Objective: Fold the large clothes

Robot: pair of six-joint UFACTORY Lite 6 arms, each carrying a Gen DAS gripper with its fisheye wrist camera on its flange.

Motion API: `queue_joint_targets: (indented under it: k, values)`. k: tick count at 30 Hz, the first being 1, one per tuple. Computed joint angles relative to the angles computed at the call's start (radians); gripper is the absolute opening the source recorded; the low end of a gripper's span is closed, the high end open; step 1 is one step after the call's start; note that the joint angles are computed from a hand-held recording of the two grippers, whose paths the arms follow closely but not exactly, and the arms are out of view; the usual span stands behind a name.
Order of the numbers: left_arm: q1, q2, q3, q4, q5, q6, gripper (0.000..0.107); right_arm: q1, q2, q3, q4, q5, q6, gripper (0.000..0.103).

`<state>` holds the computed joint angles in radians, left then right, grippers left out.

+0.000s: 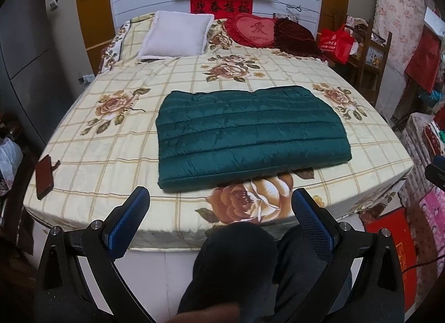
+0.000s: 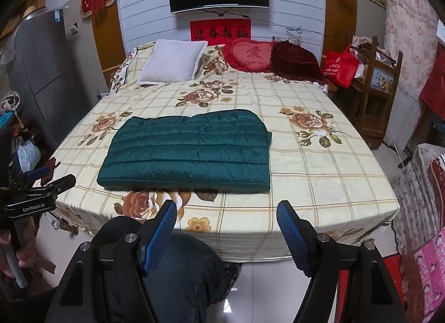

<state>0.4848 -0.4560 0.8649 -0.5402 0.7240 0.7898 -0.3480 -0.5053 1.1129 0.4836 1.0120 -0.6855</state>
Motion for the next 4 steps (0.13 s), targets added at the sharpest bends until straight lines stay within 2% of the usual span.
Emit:
queue_joint_targets:
  k: [4]
  values:
    - [0.043,-0.028,-0.011,-0.083,0.032,0.088,0.102,0.005,0.0,0.004,-0.004,0.0,0.005,0.072]
